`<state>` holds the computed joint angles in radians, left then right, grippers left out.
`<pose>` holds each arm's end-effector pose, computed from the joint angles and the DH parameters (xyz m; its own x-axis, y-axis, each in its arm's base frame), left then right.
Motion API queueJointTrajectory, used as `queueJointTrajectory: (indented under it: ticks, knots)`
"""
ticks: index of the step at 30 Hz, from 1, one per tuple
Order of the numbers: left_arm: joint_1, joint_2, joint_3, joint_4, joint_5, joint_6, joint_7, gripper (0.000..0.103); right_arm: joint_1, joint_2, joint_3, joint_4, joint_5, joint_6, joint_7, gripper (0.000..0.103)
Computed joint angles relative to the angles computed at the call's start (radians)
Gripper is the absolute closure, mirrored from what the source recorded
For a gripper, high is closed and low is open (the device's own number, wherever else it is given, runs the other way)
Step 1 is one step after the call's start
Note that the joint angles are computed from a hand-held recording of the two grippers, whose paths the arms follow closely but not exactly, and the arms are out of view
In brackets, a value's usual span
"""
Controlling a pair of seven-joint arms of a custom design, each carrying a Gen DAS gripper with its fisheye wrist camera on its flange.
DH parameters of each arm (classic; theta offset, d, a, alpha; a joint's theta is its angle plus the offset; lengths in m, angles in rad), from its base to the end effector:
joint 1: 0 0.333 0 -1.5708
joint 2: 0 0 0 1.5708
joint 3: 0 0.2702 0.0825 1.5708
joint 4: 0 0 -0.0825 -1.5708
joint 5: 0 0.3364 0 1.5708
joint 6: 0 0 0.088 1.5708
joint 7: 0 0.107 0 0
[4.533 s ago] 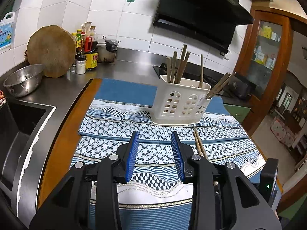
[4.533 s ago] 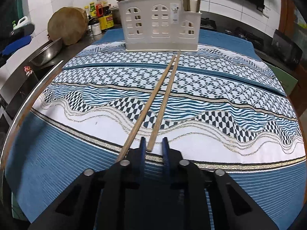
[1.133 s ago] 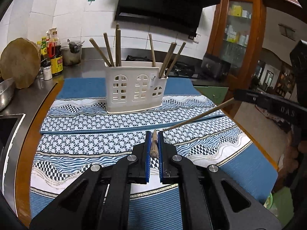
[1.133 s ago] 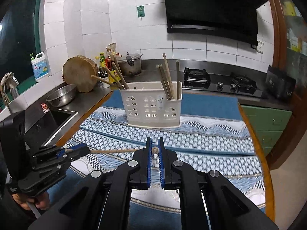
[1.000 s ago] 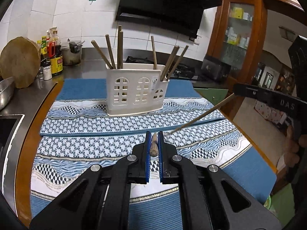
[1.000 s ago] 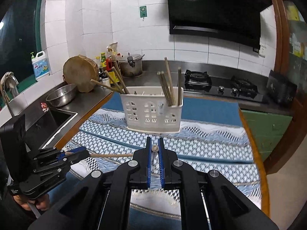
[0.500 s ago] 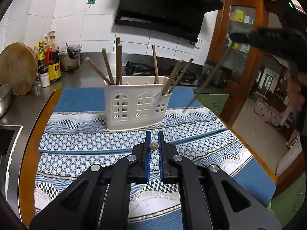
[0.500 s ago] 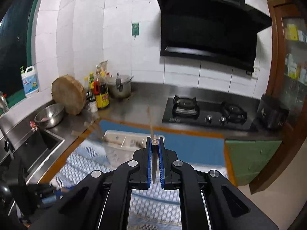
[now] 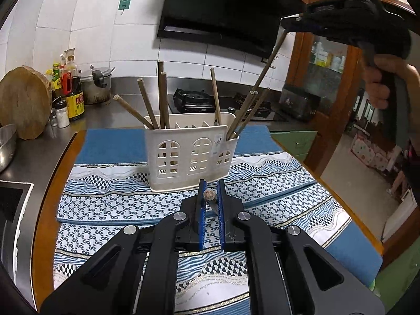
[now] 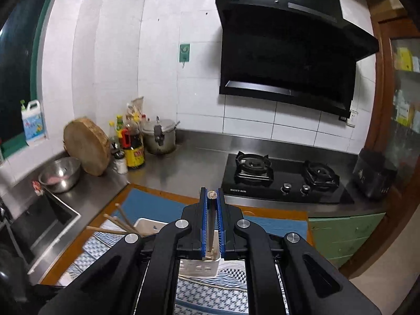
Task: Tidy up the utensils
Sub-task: 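Lift both held chopsticks up over the white utensil holder, then drop the right tool's chopstick into the holder and open while the left tool drops its own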
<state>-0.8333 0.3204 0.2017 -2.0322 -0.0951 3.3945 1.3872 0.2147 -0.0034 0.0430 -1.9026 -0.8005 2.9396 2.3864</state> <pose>0.4811 -0.3522 0.4108 -0.4581 -0.8738 0.1631 -0.5121 0.1095 -0.8519 0.5268 0.1869 0.5762 0.1169 -0.9922 0.0427 -0.4411 -0.0904 -0.8929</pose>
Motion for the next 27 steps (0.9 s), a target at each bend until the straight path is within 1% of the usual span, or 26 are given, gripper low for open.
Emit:
queueJointTrajectory:
  ticks: [1, 4, 8, 11, 12, 13, 14, 15, 17, 20, 22, 24, 25, 27]
  knots:
    - [0.003, 0.001, -0.002, 0.005, 0.002, -0.005, 0.001, 0.095, 0.002, 0.017, 0.002, 0.016, 0.008, -0.013, -0.012, 0.096]
    - [0.012, 0.004, -0.004, 0.018, 0.021, -0.02, -0.005, 0.095, 0.023, 0.084, -0.007, 0.073, 0.098, -0.063, -0.098, 0.096]
    - [0.019, 0.008, -0.003, 0.041, 0.076, -0.047, -0.029, 0.096, 0.056, 0.128, -0.039, 0.098, 0.148, -0.087, -0.149, 0.096]
    - [0.09, 0.016, -0.068, 0.081, 0.137, -0.07, -0.051, 0.097, 0.077, 0.146, -0.061, 0.107, 0.169, -0.087, -0.167, 0.096]
    - [0.1, 0.021, -0.076, 0.099, 0.156, -0.081, -0.058, 0.097, 0.082, 0.149, -0.067, 0.108, 0.172, -0.087, -0.172, 0.096]
    - [0.078, 0.03, -0.048, 0.124, 0.17, -0.093, -0.064, 0.098, 0.087, 0.152, -0.073, 0.109, 0.173, -0.087, -0.176, 0.096]
    - [0.068, 0.037, -0.034, 0.139, 0.184, -0.1, -0.073, 0.098, 0.091, 0.155, -0.075, 0.113, 0.18, -0.089, -0.184, 0.096]
    - [0.072, 0.044, -0.035, 0.161, 0.198, -0.11, -0.08, 0.098, 0.094, 0.159, -0.078, 0.115, 0.186, -0.092, -0.194, 0.096]
    - [0.136, 0.056, -0.098, 0.204, 0.222, -0.134, -0.085, 0.098, 0.102, 0.166, -0.086, 0.123, 0.186, -0.098, -0.199, 0.096]
    - [0.182, 0.073, -0.136, 0.26, 0.252, -0.169, -0.104, 0.098, 0.105, 0.172, -0.091, 0.124, 0.21, -0.098, -0.221, 0.096]
    - [0.217, 0.08, -0.166, 0.292, 0.265, -0.189, -0.118, 0.098, 0.108, 0.173, -0.095, 0.121, 0.216, -0.096, -0.227, 0.092]
    - [0.235, 0.086, -0.176, 0.321, 0.282, -0.204, -0.139, 0.098, 0.111, 0.169, -0.103, 0.11, 0.208, -0.084, -0.217, 0.079]
    - [0.236, 0.086, -0.173, 0.331, 0.294, -0.207, -0.152, 0.098, 0.112, 0.162, -0.106, 0.098, 0.201, -0.072, -0.21, 0.077]
    - [0.25, 0.092, -0.179, 0.371, 0.315, -0.223, -0.171, 0.098, 0.114, 0.147, -0.114, 0.076, 0.173, -0.056, -0.18, 0.066]
